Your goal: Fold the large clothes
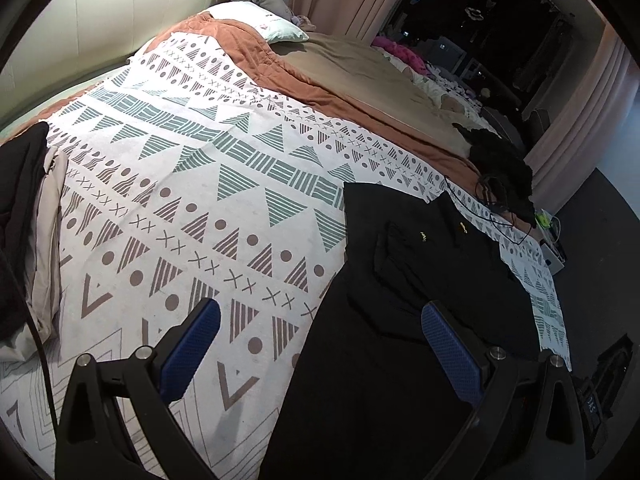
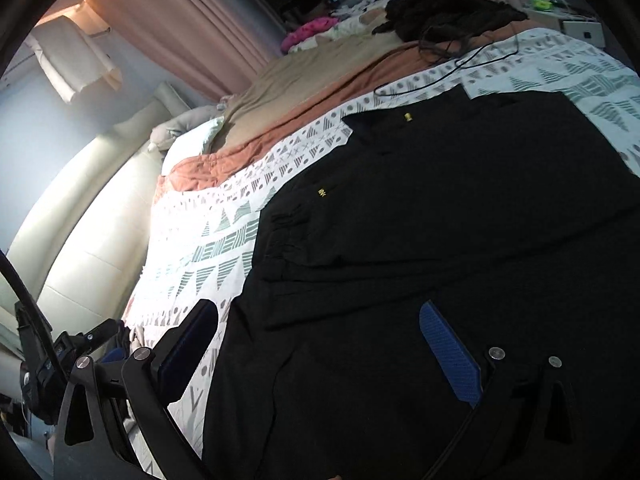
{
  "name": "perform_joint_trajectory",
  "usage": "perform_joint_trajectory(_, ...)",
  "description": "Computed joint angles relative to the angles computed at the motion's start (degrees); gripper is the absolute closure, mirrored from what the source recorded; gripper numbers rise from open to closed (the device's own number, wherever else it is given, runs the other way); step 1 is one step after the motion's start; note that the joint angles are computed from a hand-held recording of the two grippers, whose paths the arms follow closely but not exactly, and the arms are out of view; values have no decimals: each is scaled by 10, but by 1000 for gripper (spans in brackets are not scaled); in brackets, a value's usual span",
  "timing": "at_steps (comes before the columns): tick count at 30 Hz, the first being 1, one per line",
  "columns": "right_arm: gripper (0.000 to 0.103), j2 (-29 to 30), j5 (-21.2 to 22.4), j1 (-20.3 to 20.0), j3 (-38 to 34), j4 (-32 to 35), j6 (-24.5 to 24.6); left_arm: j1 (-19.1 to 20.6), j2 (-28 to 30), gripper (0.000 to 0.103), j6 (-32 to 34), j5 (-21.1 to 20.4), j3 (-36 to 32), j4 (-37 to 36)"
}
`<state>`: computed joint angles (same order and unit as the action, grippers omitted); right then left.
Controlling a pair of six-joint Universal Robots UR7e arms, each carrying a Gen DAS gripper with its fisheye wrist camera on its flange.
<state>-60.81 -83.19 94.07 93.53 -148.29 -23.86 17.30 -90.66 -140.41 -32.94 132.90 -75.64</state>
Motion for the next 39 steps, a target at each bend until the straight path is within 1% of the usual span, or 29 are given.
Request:
perform_joint_trajectory(3, 2, -42, 10, -17, 45, -21, -7, -34, 32, 0, -46, -20, 3, 15)
perform_joint_trajectory(5, 2, -67, 16, -29, 72, -31, -7, -72, 42, 0, -93, -16, 24, 4)
perform_joint_trajectory(6, 2, -82, 15, -36, 87, -33, -6, -90, 55, 0, -123, -15, 28, 6)
perform_joint_trajectory(7, 2, -95, 10, -40, 102, -40, -7, -107, 75, 0, -147, -23, 25, 13)
perform_joint_trajectory(11, 2, -140, 5, -56, 151, -54, -9, -143, 130, 0, -159, -58, 2, 30)
perform_joint_trajectory(15, 2, -208, 19, -81, 202, -42, -24, -193, 160, 0, -197, -86, -2, 41)
perform_joint_trajectory(18, 2, -262, 41, -107, 236, -20, -46, -226, 185, 0, -220, -114, -14, 57)
perform_joint_trajectory(21, 2, -307, 60, -137, 253, 20, -65, -257, 209, 0, -240, -133, -26, 76)
perform_joint_trajectory(23, 2, -332, 80, -158, 262, 43, -68, -273, 217, 0, -239, -151, -22, 59)
perform_joint_trajectory(25, 2, -359, 107, -185, 269, 74, -74, -291, 223, 0, -238, -173, -9, 26)
perform_joint_trajectory(27, 2, -384, 121, -209, 277, 95, -84, -314, 221, 0, -241, -189, 6, -6)
perform_joint_trajectory(30, 2, -421, 159, -254, 279, 161, -98, -340, 245, 0, -230, -225, 1, -20)
perform_joint_trajectory(32, 2, -450, 175, -280, 282, 188, -121, -359, 248, 0, -220, -244, 12, -55)
perform_joint_trajectory(34, 2, -470, 185, -302, 282, 210, -142, -383, 238, 0, -227, -257, 27, -81)
perform_joint_trajectory(37, 2, -496, 208, -346, 269, 268, -178, -414, 230, 0, -239, -279, 29, -77)
perform_joint_trajectory(39, 2, -509, 214, -369, 261, 290, -203, -434, 220, 0, -242, -282, 38, -84)
